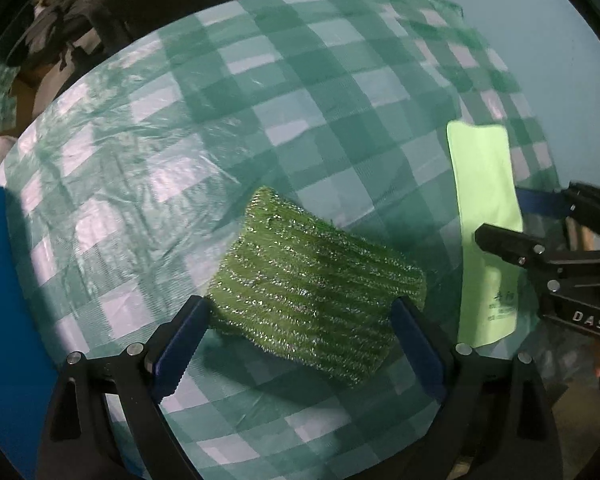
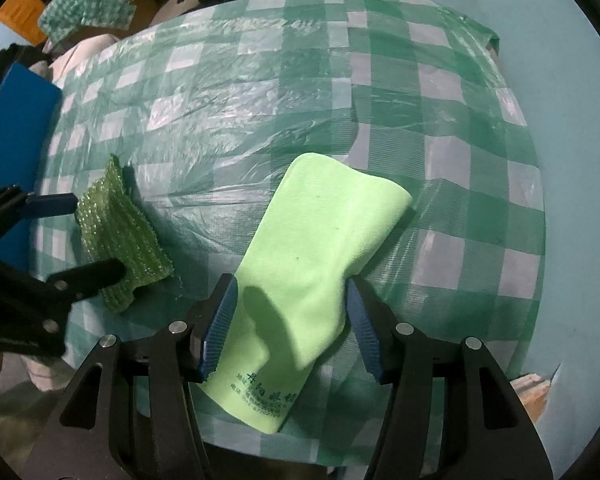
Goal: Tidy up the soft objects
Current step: 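Lift the lime cloth with the right gripper while the left reaches the green scrubber pad, then close the left gripper on the green glittery scrubber pad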
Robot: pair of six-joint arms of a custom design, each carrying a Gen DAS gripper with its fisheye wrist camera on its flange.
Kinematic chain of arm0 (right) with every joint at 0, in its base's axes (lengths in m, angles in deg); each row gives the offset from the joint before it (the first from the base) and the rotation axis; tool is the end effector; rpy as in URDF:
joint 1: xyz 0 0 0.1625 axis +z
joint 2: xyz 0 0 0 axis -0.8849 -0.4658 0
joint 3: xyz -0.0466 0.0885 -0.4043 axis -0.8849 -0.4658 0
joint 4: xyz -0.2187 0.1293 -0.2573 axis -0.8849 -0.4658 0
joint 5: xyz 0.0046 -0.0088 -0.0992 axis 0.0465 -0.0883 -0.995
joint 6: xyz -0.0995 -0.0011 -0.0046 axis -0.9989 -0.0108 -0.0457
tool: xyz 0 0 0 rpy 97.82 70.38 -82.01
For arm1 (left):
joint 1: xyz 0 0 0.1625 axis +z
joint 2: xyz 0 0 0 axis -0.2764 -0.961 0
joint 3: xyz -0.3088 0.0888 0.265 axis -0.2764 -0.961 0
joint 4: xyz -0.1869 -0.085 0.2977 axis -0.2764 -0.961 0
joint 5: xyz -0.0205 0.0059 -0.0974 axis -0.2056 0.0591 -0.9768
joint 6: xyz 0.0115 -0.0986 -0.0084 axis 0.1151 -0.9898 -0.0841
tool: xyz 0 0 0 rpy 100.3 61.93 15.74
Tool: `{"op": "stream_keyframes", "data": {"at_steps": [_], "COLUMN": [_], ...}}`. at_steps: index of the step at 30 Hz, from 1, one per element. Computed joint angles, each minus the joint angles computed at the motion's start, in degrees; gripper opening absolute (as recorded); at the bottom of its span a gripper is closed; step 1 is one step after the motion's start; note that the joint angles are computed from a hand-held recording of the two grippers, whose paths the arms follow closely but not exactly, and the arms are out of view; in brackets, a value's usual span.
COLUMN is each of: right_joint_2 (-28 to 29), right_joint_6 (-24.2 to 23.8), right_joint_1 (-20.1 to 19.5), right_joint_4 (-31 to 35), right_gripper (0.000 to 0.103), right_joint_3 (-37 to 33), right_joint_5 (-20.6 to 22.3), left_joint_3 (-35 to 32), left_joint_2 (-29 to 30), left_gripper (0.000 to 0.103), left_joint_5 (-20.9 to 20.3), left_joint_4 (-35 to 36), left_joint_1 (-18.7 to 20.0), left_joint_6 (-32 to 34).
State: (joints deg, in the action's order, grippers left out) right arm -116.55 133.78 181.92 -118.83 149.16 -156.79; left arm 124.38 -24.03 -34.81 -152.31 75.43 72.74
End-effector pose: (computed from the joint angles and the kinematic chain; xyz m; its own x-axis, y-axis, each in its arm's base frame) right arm 0.2817 -0.3530 0.0072 -0.7410 0.4779 0.4717 0.2671 0.8543 -0.4460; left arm -0.0963 -0.5282 0.2090 -0.3982 0.8727 -0.2827 0.6537 0.4861 0.5800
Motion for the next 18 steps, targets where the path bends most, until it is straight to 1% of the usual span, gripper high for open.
{"op": "stream_keyframes", "data": {"at_steps": [3,9,10,12,13,14,15,16,17,18], "right_joint_2": [0.46,1.5,1.74,1.93,1.92,1.78,1.63,1.48,1.38,1.27], "right_joint_6": [0.38,0.41,0.65,1.22,1.21,1.41,1.45,1.32,1.25,1.13], "right_joint_1": [0.02,0.39,0.53,0.93,1.02,1.09,0.94,0.8,0.77,0.79], "right_joint_4": [1.64,4.89,5.95,7.84,7.47,7.08,6.1,5.31,4.37,3.64], "right_gripper": [0.057,0.057,0.054,0.045,0.034,0.022,0.018,0.013,0.013,0.012], "right_joint_3": [-0.98,-3.12,-3.72,-4.57,-4.51,-4.34,-3.96,-3.62,-3.3,-3.06], "right_joint_5": [-0.5,-1.3,-1.52,-1.92,-1.82,-1.54,-1.03,-0.72,-0.58,-0.52], "left_joint_3": [4.05,6.54,7.2,7.55,7.22,7.36,6.63,6.37,5.1,4.1], "left_joint_2": [-1.16,-2.58,-2.86,-3.47,-3.93,-4.33,-4.42,-4.59,-4.12,-3.84], "left_gripper": [0.094,0.094,0.093,0.088,0.082,0.073,0.068,0.056,0.043,0.036], "left_joint_5": [2.29,1.57,1.48,1.32,1.31,1.06,0.87,0.54,0.41,-0.24], "left_joint_4": [-3.45,-6.29,-7.1,-7.82,-7.65,-7.74,-7.25,-6.82,-5.9,-4.25], "left_joint_1": [-1.22,-1.57,-1.69,-1.45,-1.08,-1.19,-0.79,-0.8,-0.39,-0.1], "left_joint_6": [1.27,1.14,1.17,1.74,2.28,2.24,2.55,2.31,2.3,1.42]}}
